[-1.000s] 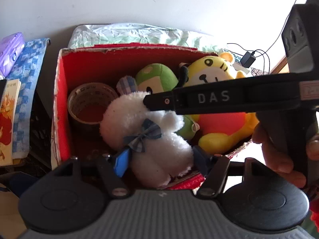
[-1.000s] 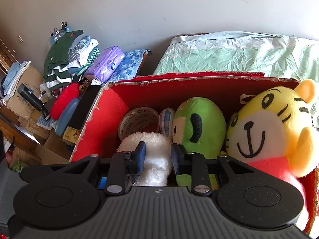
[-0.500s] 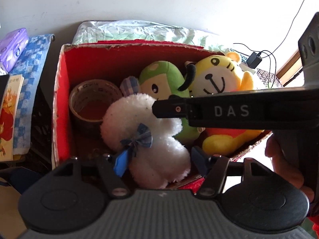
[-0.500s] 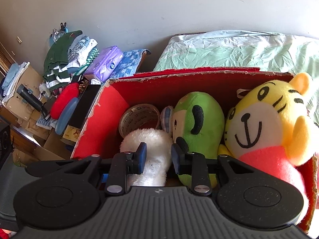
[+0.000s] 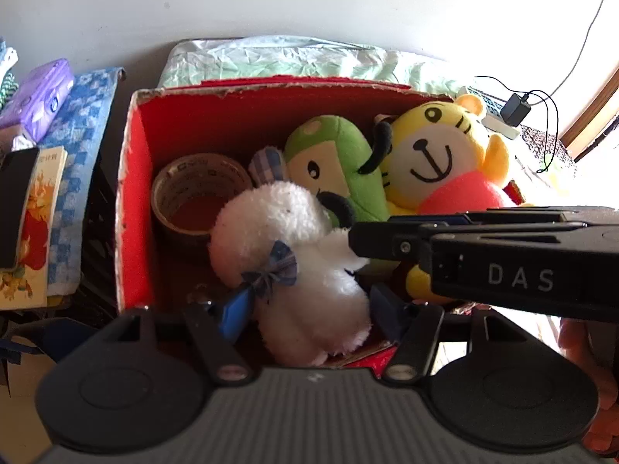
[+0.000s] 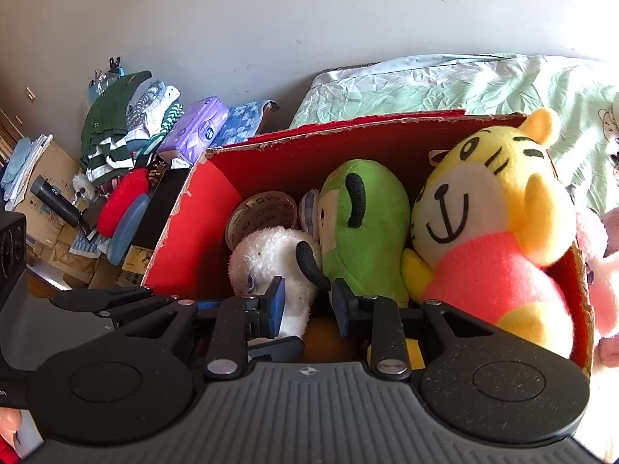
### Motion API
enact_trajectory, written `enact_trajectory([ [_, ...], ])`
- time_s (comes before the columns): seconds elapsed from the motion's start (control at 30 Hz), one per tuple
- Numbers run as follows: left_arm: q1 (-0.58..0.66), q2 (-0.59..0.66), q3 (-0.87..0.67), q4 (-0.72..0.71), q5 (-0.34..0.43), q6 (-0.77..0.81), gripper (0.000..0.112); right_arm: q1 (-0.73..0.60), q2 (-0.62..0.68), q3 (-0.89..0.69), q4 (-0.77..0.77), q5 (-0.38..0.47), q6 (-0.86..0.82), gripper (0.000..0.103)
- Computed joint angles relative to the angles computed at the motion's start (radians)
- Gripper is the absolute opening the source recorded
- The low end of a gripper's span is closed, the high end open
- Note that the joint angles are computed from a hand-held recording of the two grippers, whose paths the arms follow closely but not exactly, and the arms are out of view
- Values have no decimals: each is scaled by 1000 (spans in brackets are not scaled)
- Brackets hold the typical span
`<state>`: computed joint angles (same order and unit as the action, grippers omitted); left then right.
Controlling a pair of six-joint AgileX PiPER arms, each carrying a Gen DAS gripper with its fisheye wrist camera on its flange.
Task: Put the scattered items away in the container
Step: 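Open the right gripper and release the bunny in the box, then withdraw the right gripper from the box toward the pink teddy bear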
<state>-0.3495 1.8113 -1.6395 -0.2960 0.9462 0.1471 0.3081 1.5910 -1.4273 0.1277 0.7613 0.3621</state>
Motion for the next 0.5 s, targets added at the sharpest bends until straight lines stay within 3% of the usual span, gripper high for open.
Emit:
enact_trajectory([
  [0.3, -44, -52, 13, 145, -2, -106, 71, 60, -105, 97, -181, -29, 214, 29],
  [0.5, -74, -116, 85, 216, -49, -156, 74, 118, -182, 173, -303, -47, 385, 30],
])
